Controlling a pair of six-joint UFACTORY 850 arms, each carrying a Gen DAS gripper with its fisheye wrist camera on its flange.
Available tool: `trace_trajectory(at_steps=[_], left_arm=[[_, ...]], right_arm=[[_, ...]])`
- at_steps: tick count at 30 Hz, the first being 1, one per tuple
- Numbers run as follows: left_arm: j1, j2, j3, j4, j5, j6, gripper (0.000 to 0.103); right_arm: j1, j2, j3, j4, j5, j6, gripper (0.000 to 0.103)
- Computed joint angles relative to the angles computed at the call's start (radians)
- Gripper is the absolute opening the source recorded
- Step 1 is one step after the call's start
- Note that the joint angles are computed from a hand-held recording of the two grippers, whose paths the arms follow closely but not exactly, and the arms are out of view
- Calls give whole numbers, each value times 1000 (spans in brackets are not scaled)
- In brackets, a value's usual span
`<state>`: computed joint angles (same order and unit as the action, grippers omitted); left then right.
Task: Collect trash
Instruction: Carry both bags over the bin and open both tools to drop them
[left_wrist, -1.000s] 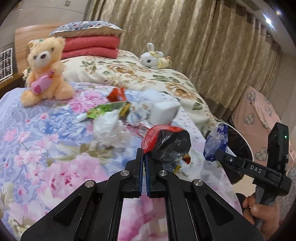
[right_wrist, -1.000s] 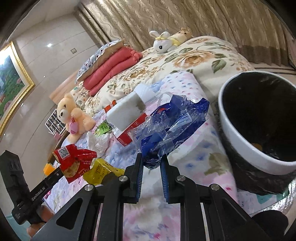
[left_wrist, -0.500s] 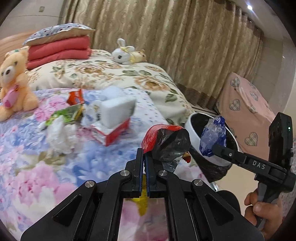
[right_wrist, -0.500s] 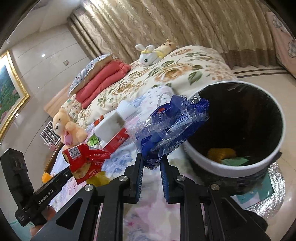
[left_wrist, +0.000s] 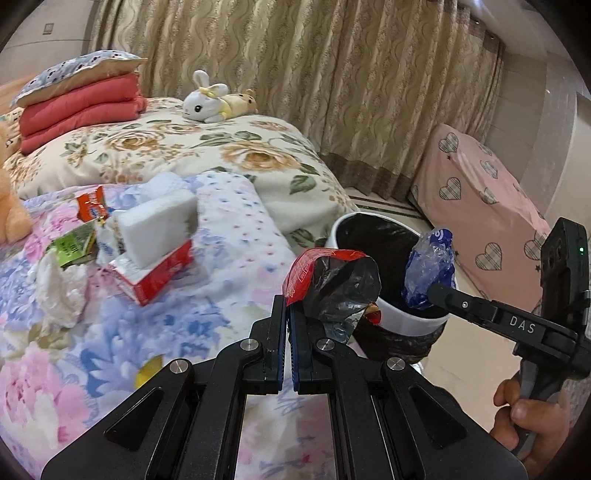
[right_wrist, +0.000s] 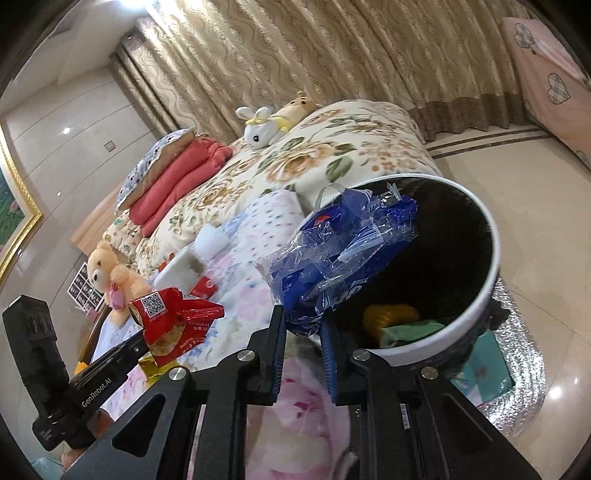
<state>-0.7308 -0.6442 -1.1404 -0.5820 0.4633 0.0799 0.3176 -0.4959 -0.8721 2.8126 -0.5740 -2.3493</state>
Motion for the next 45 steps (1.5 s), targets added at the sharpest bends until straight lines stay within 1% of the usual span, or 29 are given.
trace_trajectory(at_steps=[9,23,35,37,38,41,43,44,45], left_arm=[[-13,-52,-95,1,-47,33,2],[-26,-135,-253,-52,-126,134,2],[-27,-194,-344,-87,-190,186,2],[-27,-200,-352,-93,-197,191,2],[-26,-204,-358,-94,-202,192,2],[-23,-213,-374,-63,-224,165,5],[-24,-214,-375,-54,-229,159,11],[-26,-213,-373,-51,-226,156,18],[-28,-210,-368,-53,-220,157,29]], right_arm=[[-36,-5,-6,-25,16,19,18],[-76,-24,-28,-101,38,75,18],[-98,-48,-56,-157,62,123,18],[-102,-52,-61,-170,68,135,19],[-103,-53,-62,-173,70,140,21],[-105,-55,-66,-178,83,149,23],[-108,-55,-67,-183,89,158,27],[-108,-53,-65,-178,88,156,33],[-108,-49,-59,-168,81,148,41]])
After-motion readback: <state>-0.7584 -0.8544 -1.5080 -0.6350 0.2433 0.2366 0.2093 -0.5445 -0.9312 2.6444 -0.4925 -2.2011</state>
